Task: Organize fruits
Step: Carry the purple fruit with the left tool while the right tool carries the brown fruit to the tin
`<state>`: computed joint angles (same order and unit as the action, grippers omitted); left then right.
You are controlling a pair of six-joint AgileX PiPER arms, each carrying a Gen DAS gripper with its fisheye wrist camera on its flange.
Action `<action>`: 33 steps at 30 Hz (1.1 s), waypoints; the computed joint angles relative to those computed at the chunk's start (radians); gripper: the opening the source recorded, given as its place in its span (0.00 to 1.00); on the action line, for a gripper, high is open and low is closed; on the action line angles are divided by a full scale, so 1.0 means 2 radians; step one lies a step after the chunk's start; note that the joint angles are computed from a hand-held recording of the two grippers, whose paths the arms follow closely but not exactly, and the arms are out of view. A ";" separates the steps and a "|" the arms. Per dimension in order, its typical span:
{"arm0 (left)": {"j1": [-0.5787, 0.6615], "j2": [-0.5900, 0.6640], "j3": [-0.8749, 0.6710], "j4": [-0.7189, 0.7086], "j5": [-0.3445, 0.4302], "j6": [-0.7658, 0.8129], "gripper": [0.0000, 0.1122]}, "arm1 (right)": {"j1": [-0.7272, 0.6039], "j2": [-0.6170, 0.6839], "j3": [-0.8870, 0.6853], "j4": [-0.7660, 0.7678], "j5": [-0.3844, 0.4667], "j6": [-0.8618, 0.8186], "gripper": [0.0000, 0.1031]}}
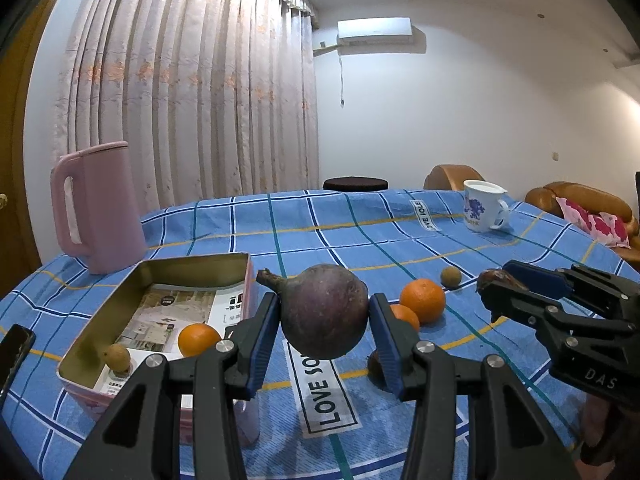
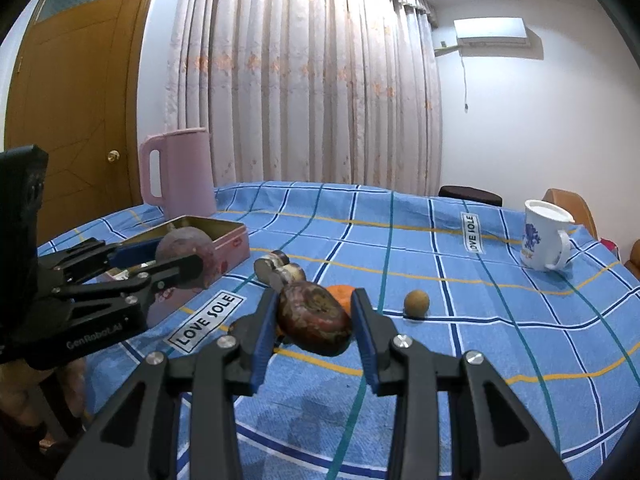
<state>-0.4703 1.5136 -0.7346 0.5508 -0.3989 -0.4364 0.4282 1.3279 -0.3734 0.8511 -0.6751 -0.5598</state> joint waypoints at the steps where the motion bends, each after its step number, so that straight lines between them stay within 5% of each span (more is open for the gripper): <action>1: 0.004 -0.001 0.000 0.013 -0.002 -0.015 0.43 | -0.002 -0.001 0.000 -0.004 0.003 0.003 0.39; 13: 0.044 -0.019 -0.032 0.124 0.044 -0.139 0.43 | -0.051 -0.005 -0.054 -0.086 0.098 0.060 0.39; 28: 0.097 -0.006 -0.087 0.287 0.080 -0.299 0.43 | -0.040 0.052 -0.175 -0.080 0.158 0.006 0.39; 33: 0.116 0.019 -0.120 0.394 0.088 -0.401 0.43 | -0.038 0.086 -0.232 -0.083 0.191 -0.009 0.39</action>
<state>-0.2391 1.5513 -0.9748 1.3393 -0.2222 -1.2381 0.3525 1.4996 -0.8377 0.6851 -0.2936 -0.5782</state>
